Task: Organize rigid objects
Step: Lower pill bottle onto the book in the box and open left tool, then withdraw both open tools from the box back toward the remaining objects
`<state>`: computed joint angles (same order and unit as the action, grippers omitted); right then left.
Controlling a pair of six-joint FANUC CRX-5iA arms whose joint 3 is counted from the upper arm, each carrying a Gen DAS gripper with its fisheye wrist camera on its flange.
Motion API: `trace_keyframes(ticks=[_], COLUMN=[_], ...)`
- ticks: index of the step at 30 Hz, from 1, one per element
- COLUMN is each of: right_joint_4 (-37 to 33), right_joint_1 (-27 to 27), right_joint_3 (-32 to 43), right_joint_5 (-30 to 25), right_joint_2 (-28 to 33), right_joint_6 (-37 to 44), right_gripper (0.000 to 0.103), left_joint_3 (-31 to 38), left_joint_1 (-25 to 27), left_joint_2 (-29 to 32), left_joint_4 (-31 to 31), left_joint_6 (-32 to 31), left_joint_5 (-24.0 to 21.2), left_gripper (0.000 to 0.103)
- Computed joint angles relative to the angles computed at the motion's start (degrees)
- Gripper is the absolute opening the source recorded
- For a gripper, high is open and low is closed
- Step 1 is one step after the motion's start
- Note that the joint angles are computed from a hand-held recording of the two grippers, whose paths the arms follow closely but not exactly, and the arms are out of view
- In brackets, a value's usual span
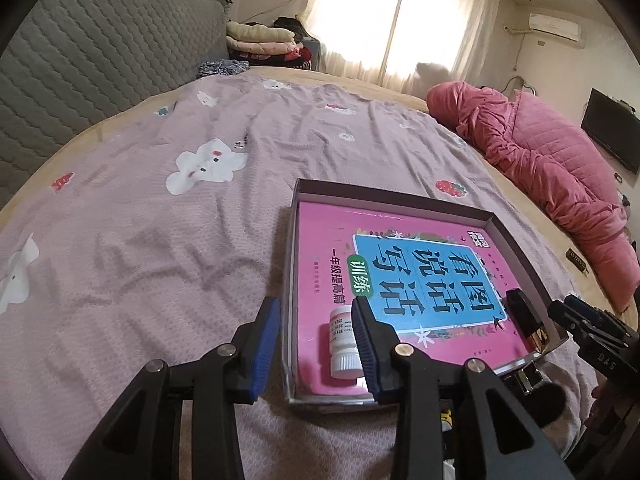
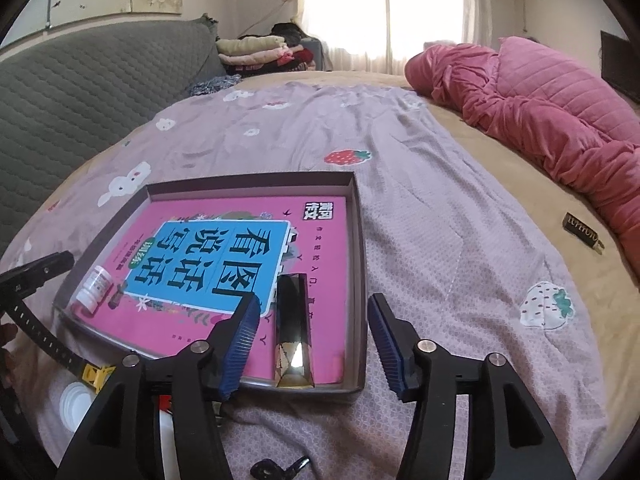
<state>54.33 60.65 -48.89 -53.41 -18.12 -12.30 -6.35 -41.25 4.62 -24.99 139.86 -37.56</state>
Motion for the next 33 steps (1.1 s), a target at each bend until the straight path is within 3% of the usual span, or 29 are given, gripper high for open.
trace_keyframes(ticks=[7, 11, 19, 33], right_joint_4=[0.93, 1.59, 1.58, 3.10], right_joint_1=[1.30, 2.11, 3.39, 7.10], right_joint_3=[-0.79, -1.27, -1.94, -2.81], right_joint_5=[-1.45, -2.37, -3.89, -8.67], right_joint_2=[-1.68, -2.64, -4.66, -7.55], right_joint_6=[-0.89, -1.55, -2.66, -5.30], right_gripper=[0.061, 0.062, 0.066, 0.073], left_joint_3=[0.23, 0.69, 0.67, -1.16], left_joint_1=[-1.75, -3.19, -5.36, -7.51], left_joint_2=[-0.97, -1.41, -3.24, -6.62], left_joint_4=[-3.31, -5.40, -7.40, -8.06], left_joint_6=[2.81, 4.82, 6.75, 8.65], left_joint_5=[-1.57, -2.95, -4.82, -4.52], left_gripper=[0.038, 0.047, 0.047, 0.052])
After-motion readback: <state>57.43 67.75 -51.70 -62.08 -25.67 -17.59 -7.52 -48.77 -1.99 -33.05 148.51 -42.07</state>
